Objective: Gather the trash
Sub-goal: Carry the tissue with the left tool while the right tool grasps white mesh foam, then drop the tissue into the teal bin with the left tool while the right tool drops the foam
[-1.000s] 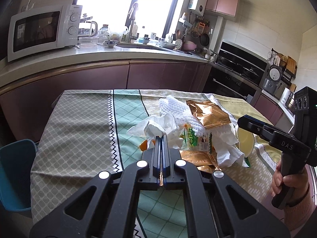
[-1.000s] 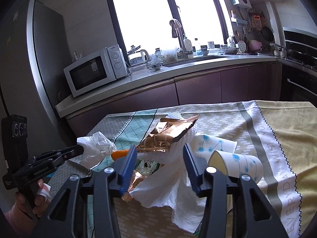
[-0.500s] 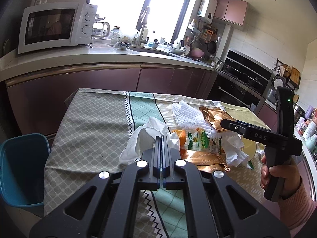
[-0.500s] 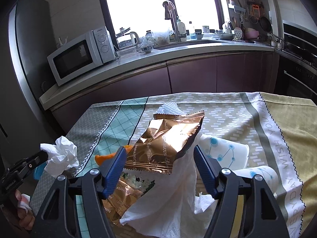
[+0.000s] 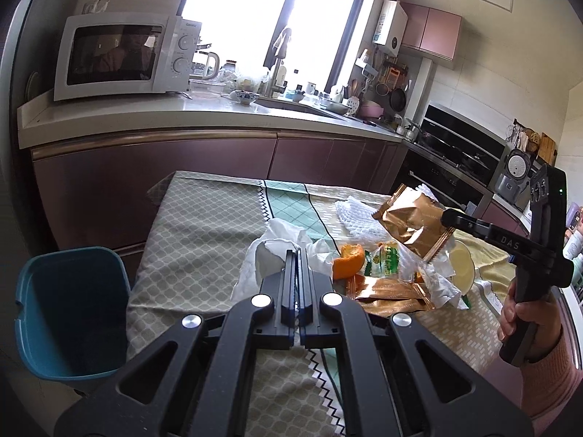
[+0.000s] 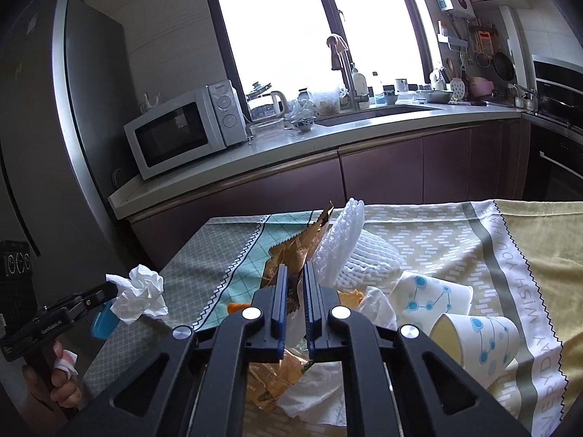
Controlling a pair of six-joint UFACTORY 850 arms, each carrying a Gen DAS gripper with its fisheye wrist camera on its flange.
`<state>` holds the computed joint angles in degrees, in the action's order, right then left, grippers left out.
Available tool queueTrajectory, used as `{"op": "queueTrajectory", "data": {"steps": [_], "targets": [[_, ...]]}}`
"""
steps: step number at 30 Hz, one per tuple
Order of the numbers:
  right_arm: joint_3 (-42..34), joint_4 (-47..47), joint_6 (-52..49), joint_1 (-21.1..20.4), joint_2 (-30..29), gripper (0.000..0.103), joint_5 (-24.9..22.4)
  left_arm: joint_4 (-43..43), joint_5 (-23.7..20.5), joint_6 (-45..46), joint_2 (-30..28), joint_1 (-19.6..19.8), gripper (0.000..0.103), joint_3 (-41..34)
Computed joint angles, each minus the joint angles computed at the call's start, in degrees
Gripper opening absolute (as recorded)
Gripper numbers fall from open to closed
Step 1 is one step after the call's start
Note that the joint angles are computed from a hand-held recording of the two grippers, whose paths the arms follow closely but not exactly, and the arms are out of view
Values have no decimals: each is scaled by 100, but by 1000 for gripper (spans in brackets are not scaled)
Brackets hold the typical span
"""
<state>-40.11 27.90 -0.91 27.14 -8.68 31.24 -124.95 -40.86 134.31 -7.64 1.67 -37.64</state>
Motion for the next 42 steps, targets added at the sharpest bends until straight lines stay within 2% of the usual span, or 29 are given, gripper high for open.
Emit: {"op": "queueTrajectory", "data": {"steps": [5, 8, 11, 13, 15, 16, 18, 19, 22, 26, 28, 29, 30, 31, 37, 40, 42], "targets": [[14, -485, 426, 57, 57, 7, -73, 18, -13, 55, 120, 393, 2, 107], [40, -1050, 1089, 6, 16, 7, -153, 56, -34, 1, 156, 620, 2, 136], [25, -343, 409, 134, -30, 7, -217, 51, -36, 12, 160, 822, 2, 150], [31, -183, 307, 142, -47, 7, -267, 69, -31, -19, 139, 952, 2, 125], [22, 130, 1, 182, -43, 12, -318, 59, -50, -22, 78, 1082, 2, 96], [17, 27, 59, 182, -41, 16, -381, 45, -47, -13, 60, 1160, 2, 86], [-80, 335, -361, 282, -119, 60, -471, 3, -26, -12, 14, 1270, 2, 61], [-153, 635, -739, 353, -193, 64, -490, 3, -19, -36, -24, 1327, 2, 38], [-337, 561, -637, 314, -413, 64, -701, -71, 63, 6, -111, 1478, 2, -28], [-641, 954, -952, 152, -785, 63, -1092, -129, 183, 64, -277, 1622, 2, -107], [-678, 841, -832, 101, -884, 42, -1173, -212, 279, 185, -377, 1660, 2, -150], [-667, 560, -535, 68, -901, 25, -1205, -236, 351, 219, -442, 1676, 2, -196], [-641, 399, -341, 54, -891, 17, -1186, -243, 413, 231, -512, 1688, 2, -244], [-604, 473, -387, 71, -862, 13, -1115, -230, 471, 218, -596, 1714, 1, -311], [-346, 701, -729, 286, -368, 10, -549, -548, 832, 480, -1047, 1735, 2, -597], [-362, 241, -471, 387, -202, 10, -482, -484, 922, 334, -1316, 1775, 2, -790], [-504, -438, 10, 431, -234, 10, -587, -458, 986, 270, -1451, 1769, 2, -899]]}}
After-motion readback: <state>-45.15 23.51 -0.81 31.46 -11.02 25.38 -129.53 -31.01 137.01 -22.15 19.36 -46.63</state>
